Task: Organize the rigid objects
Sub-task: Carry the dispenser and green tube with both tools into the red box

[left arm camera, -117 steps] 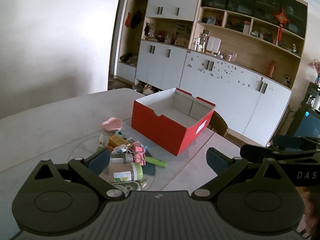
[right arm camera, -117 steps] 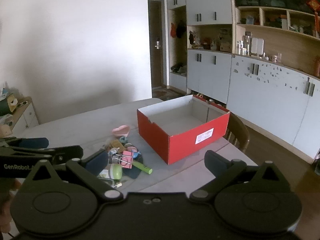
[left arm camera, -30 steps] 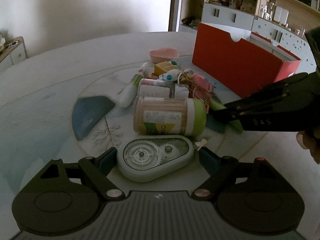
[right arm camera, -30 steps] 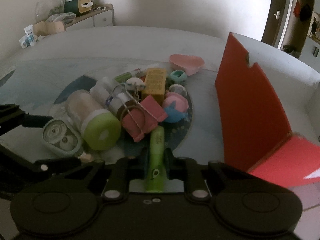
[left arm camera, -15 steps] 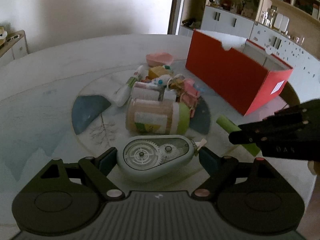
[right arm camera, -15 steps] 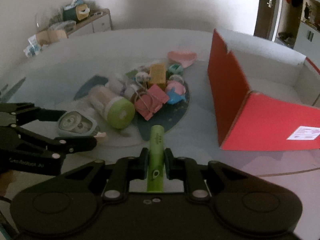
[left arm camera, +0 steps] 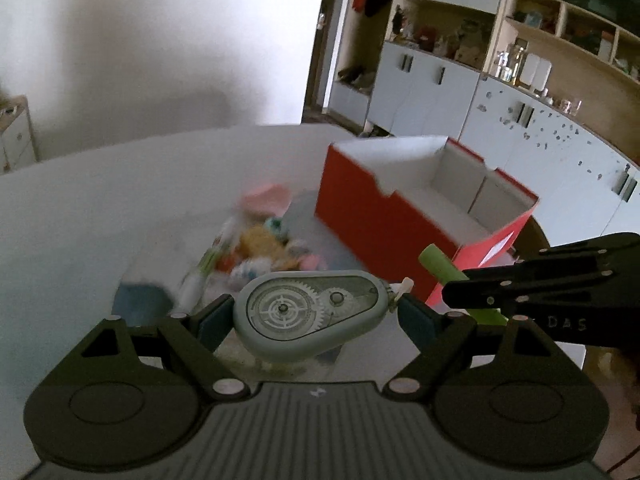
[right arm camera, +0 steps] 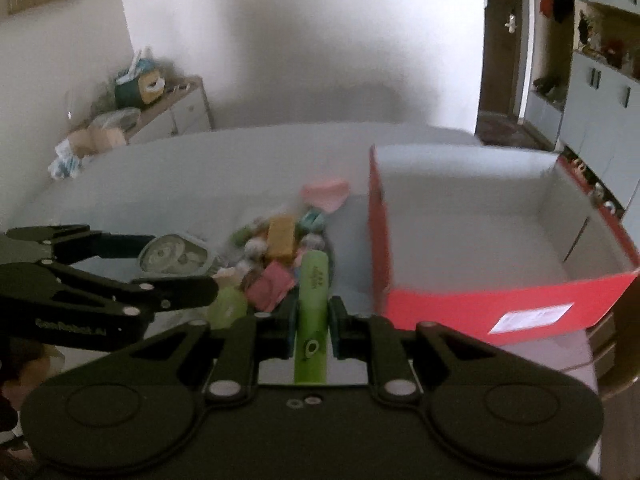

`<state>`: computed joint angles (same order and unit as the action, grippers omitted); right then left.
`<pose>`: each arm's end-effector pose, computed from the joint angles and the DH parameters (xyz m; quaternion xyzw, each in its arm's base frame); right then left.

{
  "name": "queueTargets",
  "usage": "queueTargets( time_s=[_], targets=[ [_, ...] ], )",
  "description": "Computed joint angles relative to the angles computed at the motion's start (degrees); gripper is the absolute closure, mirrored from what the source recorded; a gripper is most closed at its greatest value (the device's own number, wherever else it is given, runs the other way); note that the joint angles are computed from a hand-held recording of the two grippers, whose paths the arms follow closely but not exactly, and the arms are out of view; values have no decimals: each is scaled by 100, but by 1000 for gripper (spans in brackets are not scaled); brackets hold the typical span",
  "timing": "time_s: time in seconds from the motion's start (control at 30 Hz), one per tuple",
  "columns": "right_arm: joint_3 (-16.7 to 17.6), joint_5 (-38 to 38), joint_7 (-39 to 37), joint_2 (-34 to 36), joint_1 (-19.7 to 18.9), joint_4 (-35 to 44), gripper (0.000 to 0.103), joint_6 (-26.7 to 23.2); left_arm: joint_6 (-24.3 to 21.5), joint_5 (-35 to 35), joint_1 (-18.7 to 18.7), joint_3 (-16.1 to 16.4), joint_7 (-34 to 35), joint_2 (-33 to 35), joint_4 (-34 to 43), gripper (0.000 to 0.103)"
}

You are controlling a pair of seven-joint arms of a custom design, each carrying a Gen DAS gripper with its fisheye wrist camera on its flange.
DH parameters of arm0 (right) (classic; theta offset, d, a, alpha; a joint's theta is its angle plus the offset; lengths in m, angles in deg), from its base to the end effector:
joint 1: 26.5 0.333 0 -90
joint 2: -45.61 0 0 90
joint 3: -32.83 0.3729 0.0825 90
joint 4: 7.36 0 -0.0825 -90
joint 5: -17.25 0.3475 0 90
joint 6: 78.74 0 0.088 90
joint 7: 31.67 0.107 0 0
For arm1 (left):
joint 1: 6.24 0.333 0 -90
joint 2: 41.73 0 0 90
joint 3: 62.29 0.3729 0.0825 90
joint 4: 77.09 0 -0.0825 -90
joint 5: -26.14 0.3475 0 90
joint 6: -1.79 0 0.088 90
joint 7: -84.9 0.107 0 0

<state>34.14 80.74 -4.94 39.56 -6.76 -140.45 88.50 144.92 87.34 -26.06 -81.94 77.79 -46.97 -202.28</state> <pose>0.4728 0.1227 0.5168 -0.7761 0.4807 -0.1525 0.3787 0.3889 -0.3346 0.5404 -0.7098 0.5606 -0.3072 0.2958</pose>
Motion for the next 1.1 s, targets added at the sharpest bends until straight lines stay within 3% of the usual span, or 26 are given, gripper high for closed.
queueTargets(
  time_s=[0.23, 0.67, 0.93, 1.1],
  targets=[
    [-171, 178, -299, 143, -270, 342, 88, -81, -580, 14, -192, 45, 227, 574, 948, 15],
    [-182, -366, -277, 844, -1107, 1101, 88, -441, -1014, -76, -806, 643, 1052, 1955, 2909, 15],
    [-39, -782, -229, 1280, -1538, 1543, 88, -563, -1524, -661, -1273, 1143, 2048, 3199, 4733, 15],
    [40, -1354, 125, 1583, -1705, 1754, 88, -553, -1742, -1205, -1365, 1398, 2940, 3926, 5794, 15]
  ],
)
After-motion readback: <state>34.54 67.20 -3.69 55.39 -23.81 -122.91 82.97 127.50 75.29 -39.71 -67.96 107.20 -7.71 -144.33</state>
